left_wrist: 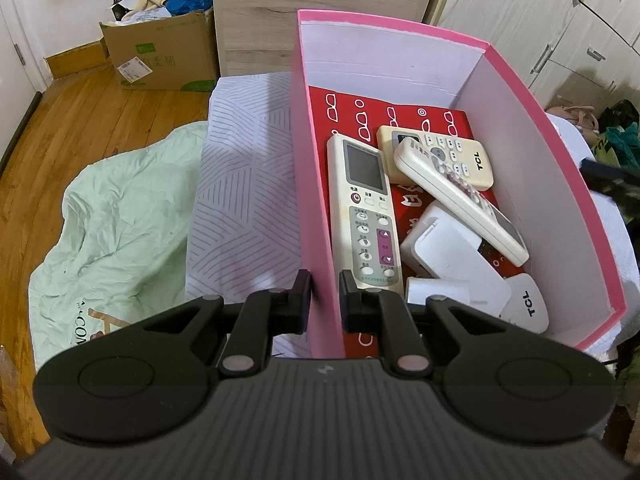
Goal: Organize rigid objects
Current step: 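Close the right tool on the metal keys on the bed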
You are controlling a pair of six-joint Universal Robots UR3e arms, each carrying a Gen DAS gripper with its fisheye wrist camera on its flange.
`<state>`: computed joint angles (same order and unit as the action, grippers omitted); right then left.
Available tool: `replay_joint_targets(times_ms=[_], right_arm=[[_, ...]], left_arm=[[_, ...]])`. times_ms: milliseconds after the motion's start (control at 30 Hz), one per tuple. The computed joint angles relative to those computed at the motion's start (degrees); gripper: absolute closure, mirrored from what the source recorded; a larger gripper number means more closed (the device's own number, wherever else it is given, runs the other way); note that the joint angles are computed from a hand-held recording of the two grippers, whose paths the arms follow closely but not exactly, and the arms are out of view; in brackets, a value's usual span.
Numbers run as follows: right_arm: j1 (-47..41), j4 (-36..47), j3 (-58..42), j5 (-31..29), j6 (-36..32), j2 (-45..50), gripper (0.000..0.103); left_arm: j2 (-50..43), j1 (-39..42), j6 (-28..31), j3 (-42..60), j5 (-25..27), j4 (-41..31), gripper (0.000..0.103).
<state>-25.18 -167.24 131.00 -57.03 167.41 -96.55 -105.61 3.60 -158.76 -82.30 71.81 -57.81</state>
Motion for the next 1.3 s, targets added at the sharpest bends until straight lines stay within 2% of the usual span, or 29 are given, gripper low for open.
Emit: replay_joint_targets(times_ms=[133, 233, 400, 433, 533, 567, 633, 700, 833, 933, 1133, 1300], right_arm=[[2.62, -4.73, -1.07, -3.72, -0.58, 7.61, 0.050], [5.17, -9.79, -2.07, -6.16, -0.04, 12.44, 0.051], [12.57, -19.51, -6.11, -16.32, -0.42, 22.11, 0.050], [12.73, -21.52, -5.62, -16.57, -0.41, 22.69, 0.050], [10.41, -19.48, -3.27, -12.81, 0.87, 19.21, 0.077], [9.17, -20.45, -1.79, -11.01, 1.50, 18.12, 0.097], [6.22, -24.26, 1.70, -6.82, 3.29, 15.83, 0.098], [3.63, -24.70, 3.97, -3.39, 4.65, 13.08, 0.098], [0.08, -24.29, 6.69, 1.01, 7.42, 8.18, 0.098], [-2.71, -20.89, 7.46, 6.20, 7.72, 3.53, 0.098], [-2.34, -16.07, 6.22, 10.36, 9.41, -5.90, 0.098], [-0.27, -12.86, 2.25, 12.53, 9.13, -10.14, 0.098]], left_arm=[[-0.07, -0.03, -0.04, 0.01, 0.05, 0.03, 0.091], [-0.10, -0.15, -0.06, -0.09, 0.23, 0.24, 0.091], [-0.34, -0.28, -0.25, -0.03, 0.40, 0.49, 0.091], [-0.32, -0.35, -0.32, -0.04, 0.46, 0.52, 0.091], [-0.33, -0.30, -0.33, -0.01, 0.25, 0.34, 0.091], [-0.33, -0.25, -0.19, 0.00, 0.26, 0.30, 0.091], [-0.31, -0.26, -0.33, 0.04, 0.32, 0.22, 0.091], [-0.35, -0.40, -0.37, 0.10, 0.52, 0.19, 0.091], [-0.47, -0.40, -0.62, 0.25, 0.35, 0.15, 0.091], [-0.54, -0.33, -1.13, 0.28, -0.02, 0.16, 0.091], [-0.96, 0.25, -1.23, 0.71, -0.77, 0.03, 0.091], [-0.11, -0.25, -0.54, -1.68, 0.16, 3.41, 0.093]])
